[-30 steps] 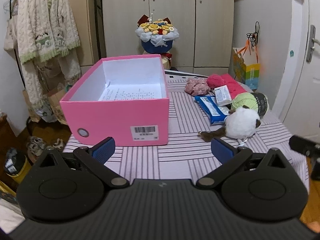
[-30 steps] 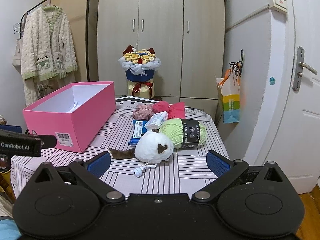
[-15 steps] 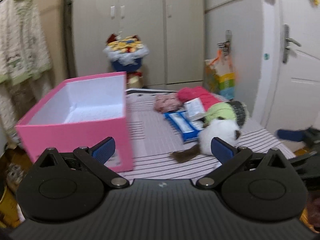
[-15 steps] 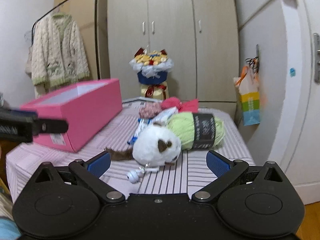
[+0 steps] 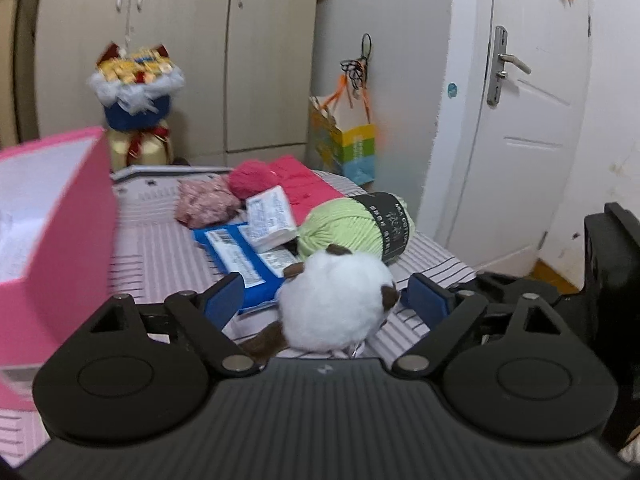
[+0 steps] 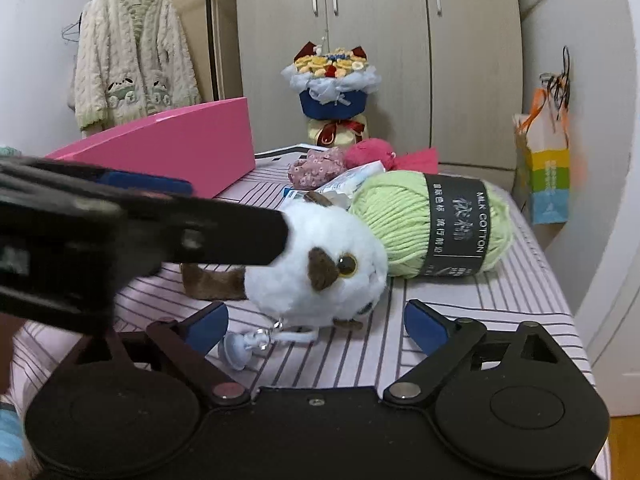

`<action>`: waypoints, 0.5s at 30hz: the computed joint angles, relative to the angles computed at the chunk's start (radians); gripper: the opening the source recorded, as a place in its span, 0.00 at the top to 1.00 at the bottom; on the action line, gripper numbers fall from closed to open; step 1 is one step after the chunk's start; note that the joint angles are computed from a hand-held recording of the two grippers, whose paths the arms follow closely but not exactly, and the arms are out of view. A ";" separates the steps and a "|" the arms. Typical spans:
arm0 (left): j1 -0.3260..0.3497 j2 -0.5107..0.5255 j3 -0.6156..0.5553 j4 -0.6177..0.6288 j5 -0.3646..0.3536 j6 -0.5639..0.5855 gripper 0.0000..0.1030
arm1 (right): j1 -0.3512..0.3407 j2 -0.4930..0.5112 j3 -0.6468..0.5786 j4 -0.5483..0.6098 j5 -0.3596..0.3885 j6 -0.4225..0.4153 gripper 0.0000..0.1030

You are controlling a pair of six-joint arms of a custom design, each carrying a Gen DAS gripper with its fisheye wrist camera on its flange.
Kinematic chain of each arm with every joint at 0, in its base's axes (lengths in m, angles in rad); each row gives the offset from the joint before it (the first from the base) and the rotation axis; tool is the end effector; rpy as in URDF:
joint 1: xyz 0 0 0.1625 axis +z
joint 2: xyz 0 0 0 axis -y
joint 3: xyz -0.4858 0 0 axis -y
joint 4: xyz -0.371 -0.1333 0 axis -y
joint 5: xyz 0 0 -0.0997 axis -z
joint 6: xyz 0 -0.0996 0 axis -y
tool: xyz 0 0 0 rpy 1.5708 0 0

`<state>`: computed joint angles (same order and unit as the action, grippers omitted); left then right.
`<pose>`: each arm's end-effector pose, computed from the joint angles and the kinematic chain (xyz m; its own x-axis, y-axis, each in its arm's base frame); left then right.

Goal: Organize soft objects
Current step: 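Move the left tool to the white plush toy and close on it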

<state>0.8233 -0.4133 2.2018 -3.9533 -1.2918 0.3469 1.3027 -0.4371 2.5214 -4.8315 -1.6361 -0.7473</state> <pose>-0.2227 -0.4767 -0.0282 -0.5700 0.7149 -0.4049 0.8051 0.3878 -0.4488 0.0195 -0.4077 0.0989 -0.7633 -0.0153 0.6459 -0.5685 0.4909 -0.6602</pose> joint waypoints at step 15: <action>0.035 -0.052 -0.024 0.257 -0.065 -0.072 0.34 | 0.001 0.053 -0.004 -0.036 0.026 0.124 0.33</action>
